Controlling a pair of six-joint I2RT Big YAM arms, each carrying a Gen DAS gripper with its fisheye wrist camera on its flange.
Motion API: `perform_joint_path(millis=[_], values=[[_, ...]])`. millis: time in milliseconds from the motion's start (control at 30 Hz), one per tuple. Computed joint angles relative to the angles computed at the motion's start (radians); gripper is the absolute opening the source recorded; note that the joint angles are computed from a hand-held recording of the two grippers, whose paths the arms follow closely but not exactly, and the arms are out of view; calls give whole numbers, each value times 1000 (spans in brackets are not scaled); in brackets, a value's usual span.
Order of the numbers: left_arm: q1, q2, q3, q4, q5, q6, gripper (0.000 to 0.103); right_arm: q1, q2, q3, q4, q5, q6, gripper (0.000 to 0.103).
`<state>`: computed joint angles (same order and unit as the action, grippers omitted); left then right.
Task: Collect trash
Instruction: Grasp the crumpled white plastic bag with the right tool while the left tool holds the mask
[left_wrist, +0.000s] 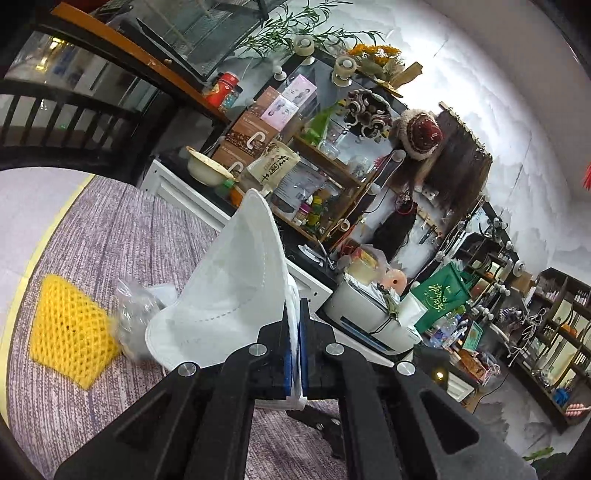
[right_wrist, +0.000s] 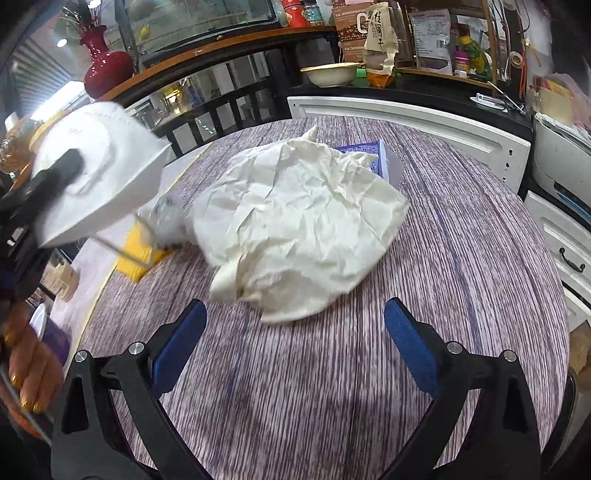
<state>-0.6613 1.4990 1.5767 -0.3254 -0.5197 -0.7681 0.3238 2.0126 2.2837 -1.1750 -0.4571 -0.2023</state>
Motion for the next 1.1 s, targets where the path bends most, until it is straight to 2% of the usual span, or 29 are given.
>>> perform_joint_path(millis=[100, 167, 233, 267, 333, 400, 500, 600, 733, 867, 967, 1100], values=[[7, -13, -19, 15, 5, -20, 4, 1, 63, 89, -35, -28, 27, 95], [12, -22, -32, 29, 7, -32, 4, 3, 73, 99, -33, -37, 29, 92], [13, -21, -29, 21, -6, -29, 4, 5, 70, 94, -18, -54, 17, 70], [10, -17, -19, 4, -17, -24, 4, 6, 70, 94, -22, -59, 9, 65], [5, -13, -15, -7, -26, -18, 4, 6, 54, 68, 6, -68, 11, 17], [3, -12, -16, -6, -23, -12, 4, 2, 56, 76, -8, -77, 10, 15], [0, 0, 3, -35, -37, -3, 4, -8, 20, 19, 29, -84, 9, 14], [5, -4, -9, -27, -25, -21, 4, -20, -10, -18, 49, -95, 4, 11], [1, -5, -8, -39, -53, -4, 4, -38, -62, -82, 90, -120, 6, 10], [-16, 6, 13, -51, -91, 62, 4, -61, -149, -178, 138, -149, -25, 10], [-17, 14, 22, -57, -78, 67, 4, -86, -203, -221, 137, -160, -60, 9], [-21, 24, 35, -83, -82, 60, 4, -149, -300, -327, 222, -158, -53, 9]])
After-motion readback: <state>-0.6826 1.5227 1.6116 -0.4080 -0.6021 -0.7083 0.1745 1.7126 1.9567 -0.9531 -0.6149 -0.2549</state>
